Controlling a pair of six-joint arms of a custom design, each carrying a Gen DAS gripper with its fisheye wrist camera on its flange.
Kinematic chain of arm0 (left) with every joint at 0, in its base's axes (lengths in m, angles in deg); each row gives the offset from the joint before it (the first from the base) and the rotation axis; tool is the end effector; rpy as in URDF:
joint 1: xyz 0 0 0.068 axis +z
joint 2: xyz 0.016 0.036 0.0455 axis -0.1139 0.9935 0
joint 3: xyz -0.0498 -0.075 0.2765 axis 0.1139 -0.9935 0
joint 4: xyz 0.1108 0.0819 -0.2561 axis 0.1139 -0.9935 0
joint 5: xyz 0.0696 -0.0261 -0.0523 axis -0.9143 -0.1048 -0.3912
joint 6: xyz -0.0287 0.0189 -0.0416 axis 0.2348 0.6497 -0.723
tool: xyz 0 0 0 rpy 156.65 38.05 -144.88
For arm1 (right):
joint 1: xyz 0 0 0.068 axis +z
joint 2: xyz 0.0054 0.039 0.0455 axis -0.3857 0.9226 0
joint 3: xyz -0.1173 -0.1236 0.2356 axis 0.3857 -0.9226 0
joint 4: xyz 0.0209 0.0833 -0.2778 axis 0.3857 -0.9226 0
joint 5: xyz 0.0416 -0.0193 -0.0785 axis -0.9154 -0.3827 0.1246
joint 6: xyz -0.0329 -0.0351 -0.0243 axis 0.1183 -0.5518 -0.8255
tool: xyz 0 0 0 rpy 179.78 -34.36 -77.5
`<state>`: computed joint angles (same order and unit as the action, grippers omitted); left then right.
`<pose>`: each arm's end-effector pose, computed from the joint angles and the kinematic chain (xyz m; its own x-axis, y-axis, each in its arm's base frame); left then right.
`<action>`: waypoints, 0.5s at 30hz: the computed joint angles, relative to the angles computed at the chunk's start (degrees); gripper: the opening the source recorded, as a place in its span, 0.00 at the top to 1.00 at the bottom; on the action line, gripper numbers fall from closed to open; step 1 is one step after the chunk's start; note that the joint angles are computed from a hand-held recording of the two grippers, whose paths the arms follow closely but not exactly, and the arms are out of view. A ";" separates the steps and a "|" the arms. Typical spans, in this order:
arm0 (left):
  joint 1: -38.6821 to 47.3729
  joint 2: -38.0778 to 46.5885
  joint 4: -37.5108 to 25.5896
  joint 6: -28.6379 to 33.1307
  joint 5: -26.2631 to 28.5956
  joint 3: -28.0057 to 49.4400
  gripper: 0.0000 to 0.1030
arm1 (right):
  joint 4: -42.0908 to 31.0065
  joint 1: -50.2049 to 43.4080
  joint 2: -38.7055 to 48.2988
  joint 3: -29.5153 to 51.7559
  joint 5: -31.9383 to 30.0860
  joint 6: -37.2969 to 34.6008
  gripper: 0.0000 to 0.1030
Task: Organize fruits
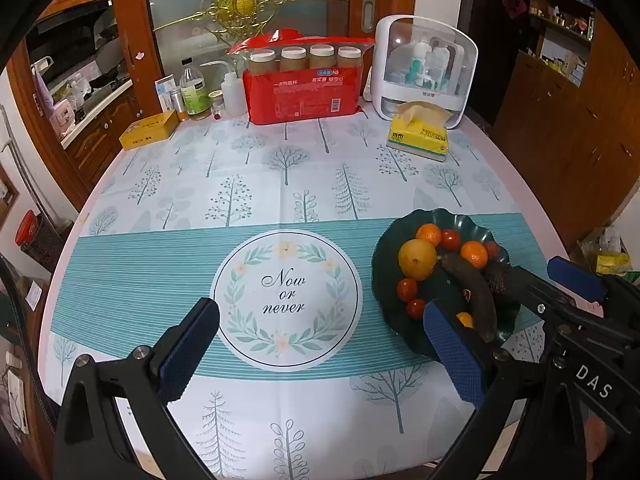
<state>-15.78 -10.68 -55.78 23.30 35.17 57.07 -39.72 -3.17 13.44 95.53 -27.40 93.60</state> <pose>0.2537 -0.0394 0.2982 -0.8172 0.0385 -0.5751 0.0542 0.9985 -0.0101 0.2543 0.0861 0.3022 -0.8154 0.0021 -0.5789 -0.0492 0.9961 0.0730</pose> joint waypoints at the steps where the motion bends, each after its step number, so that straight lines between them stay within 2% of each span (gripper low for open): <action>1: -0.17 0.09 -0.03 -0.14 -0.16 0.06 0.01 | -0.04 0.11 0.01 0.07 0.22 0.04 0.45; 15: -0.72 0.12 -0.70 -0.64 0.04 0.09 0.01 | -0.68 0.31 -0.83 -0.34 0.97 0.63 0.45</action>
<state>-16.50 -10.56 -56.49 22.66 35.21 57.16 -40.40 -2.85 12.60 95.19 -26.43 94.23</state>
